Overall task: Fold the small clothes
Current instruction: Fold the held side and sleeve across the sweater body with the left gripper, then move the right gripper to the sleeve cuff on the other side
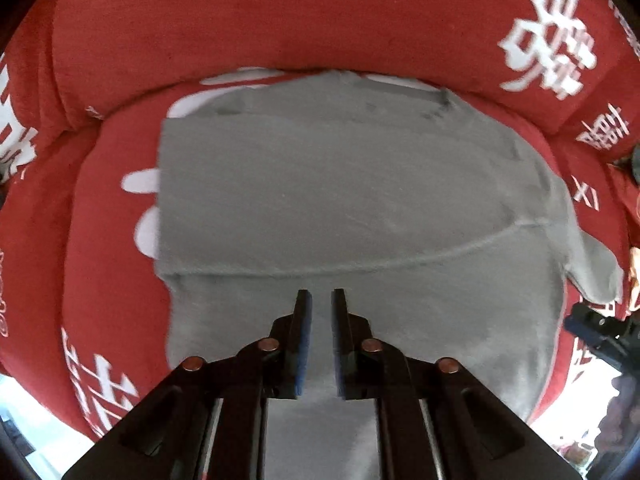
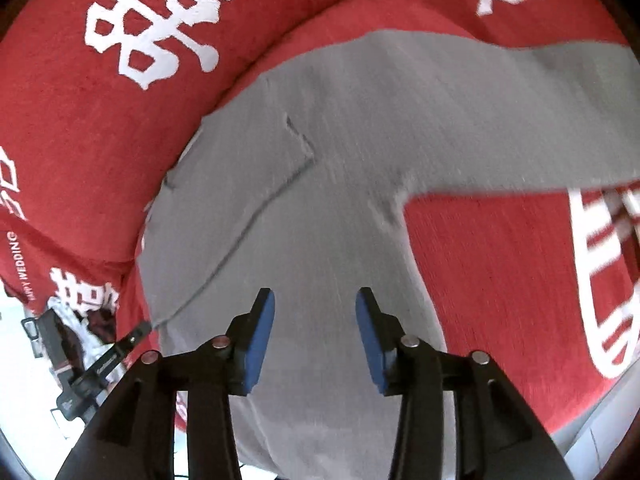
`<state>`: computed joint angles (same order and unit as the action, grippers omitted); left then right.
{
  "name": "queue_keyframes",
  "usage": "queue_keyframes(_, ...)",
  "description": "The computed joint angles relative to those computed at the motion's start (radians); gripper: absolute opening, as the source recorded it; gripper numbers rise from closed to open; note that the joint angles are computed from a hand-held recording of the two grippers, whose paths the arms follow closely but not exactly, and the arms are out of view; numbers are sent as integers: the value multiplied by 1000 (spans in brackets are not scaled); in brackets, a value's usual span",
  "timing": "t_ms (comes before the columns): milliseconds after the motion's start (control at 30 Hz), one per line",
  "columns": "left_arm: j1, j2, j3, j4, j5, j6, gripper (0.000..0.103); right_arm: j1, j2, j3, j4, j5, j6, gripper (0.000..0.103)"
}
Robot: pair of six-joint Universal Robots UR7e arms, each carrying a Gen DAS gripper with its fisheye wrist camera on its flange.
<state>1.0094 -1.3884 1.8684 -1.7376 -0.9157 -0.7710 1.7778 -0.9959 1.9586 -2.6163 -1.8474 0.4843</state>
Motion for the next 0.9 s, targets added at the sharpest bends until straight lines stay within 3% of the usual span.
queue_keyframes(33, -13, 5, 7, -5, 1, -13, 95, -2, -10, 12, 2, 10, 5, 50)
queue_keyframes(67, -29, 3, 18, -9, 16, -28, 103, -2, -15, 20, 4, 14, 7, 50)
queue_keyframes(133, -59, 3, 33, -28, 24, -13, 103, 2, -16, 32, 6, 8, 10, 54)
queue_keyframes(400, -102, 17, 17, 42, 8, -51, 103, 6, -39, 107, -28, 30, 61, 55)
queue_keyframes(567, -85, 25, 37, 14, 25, 26, 103, 34, -62, 158, -73, 16, 110, 55)
queue_keyframes(633, -86, 20, 46, 3, 2, 76, 103, 37, -72, 190, -124, 32, 122, 61)
queue_keyframes(900, -144, -9, 83, -32, -3, 158, 103, 19, -118, 283, -227, 32, 192, 62)
